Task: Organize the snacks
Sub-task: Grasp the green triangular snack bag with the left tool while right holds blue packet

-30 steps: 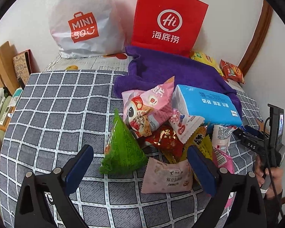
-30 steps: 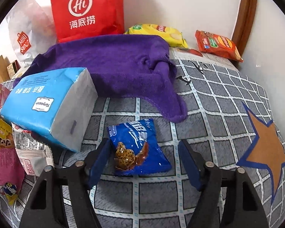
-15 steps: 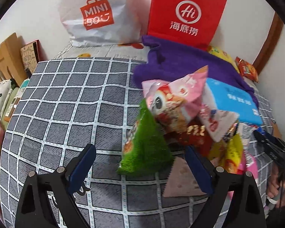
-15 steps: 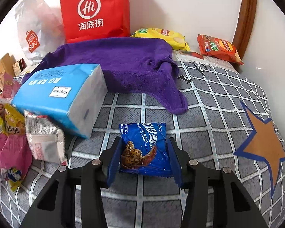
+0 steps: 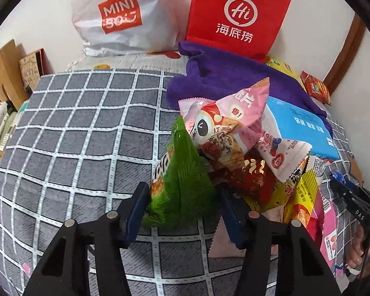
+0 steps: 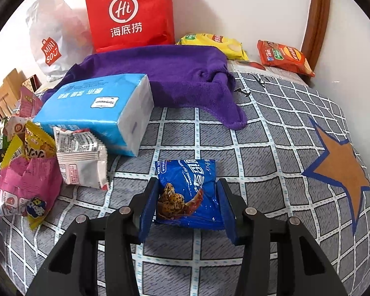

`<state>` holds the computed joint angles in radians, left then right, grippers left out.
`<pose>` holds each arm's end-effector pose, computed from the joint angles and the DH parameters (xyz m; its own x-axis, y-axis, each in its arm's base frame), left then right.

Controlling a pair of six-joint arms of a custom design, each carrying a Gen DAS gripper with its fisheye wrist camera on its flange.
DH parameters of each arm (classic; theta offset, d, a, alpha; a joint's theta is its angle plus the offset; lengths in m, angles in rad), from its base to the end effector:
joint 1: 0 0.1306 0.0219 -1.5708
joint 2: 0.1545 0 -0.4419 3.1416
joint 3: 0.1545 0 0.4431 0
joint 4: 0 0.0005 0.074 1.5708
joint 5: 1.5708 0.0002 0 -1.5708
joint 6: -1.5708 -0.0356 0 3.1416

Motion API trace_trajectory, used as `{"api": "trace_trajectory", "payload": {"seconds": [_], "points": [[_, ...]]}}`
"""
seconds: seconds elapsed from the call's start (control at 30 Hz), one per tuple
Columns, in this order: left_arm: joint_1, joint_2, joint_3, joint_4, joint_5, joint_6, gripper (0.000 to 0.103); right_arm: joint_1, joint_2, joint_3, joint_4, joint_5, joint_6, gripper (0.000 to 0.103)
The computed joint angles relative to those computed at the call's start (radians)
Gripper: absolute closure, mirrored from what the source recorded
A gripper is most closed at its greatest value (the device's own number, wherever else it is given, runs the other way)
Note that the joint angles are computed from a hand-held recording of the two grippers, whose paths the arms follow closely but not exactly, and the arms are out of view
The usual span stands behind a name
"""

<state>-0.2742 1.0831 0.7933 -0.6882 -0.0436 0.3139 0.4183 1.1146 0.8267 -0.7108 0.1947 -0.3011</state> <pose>0.3498 -0.0973 0.3306 -0.8357 -0.0854 -0.5425 -0.0115 0.9903 -0.1381 0.3450 0.1453 0.3350 -0.8235 -0.0477 -0.5653 -0.0613 0.9981 0.0052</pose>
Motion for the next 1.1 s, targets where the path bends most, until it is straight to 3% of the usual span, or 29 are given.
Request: {"api": "trace_trajectory", "payload": {"seconds": [0.3,0.57,0.6,0.63,0.73,0.97,1.03,1.1], "points": [[0.032,-0.077,-0.008,-0.035,0.018,0.011,0.05,0.04,-0.046,0.011,-0.016,0.006,-0.029,0.056],[0.002,-0.153,0.004,-0.071,0.005,0.007,0.05,0.088,-0.109,0.027,-0.043,0.027,-0.05,0.056],[-0.005,-0.16,0.008,-0.075,0.004,0.005,0.052,0.095,-0.117,0.03,-0.046,0.032,-0.05,0.056],[-0.011,-0.163,0.013,-0.078,0.009,0.003,0.061,0.103,-0.126,0.032,-0.047,0.039,-0.048,0.056],[-0.028,-0.162,0.031,-0.087,0.044,0.01,0.061,0.121,-0.145,0.042,-0.051,0.056,-0.043,0.056],[-0.056,-0.147,0.044,-0.089,0.033,0.016,0.063,0.141,-0.152,0.062,-0.056,0.072,-0.024,0.056],[-0.045,-0.141,0.041,-0.103,0.022,0.022,0.059,0.139,-0.15,0.058,-0.054,0.067,-0.027,0.056],[-0.032,-0.136,0.034,-0.113,0.02,0.026,0.048,0.137,-0.144,0.053,-0.053,0.06,-0.036,0.056]]}}
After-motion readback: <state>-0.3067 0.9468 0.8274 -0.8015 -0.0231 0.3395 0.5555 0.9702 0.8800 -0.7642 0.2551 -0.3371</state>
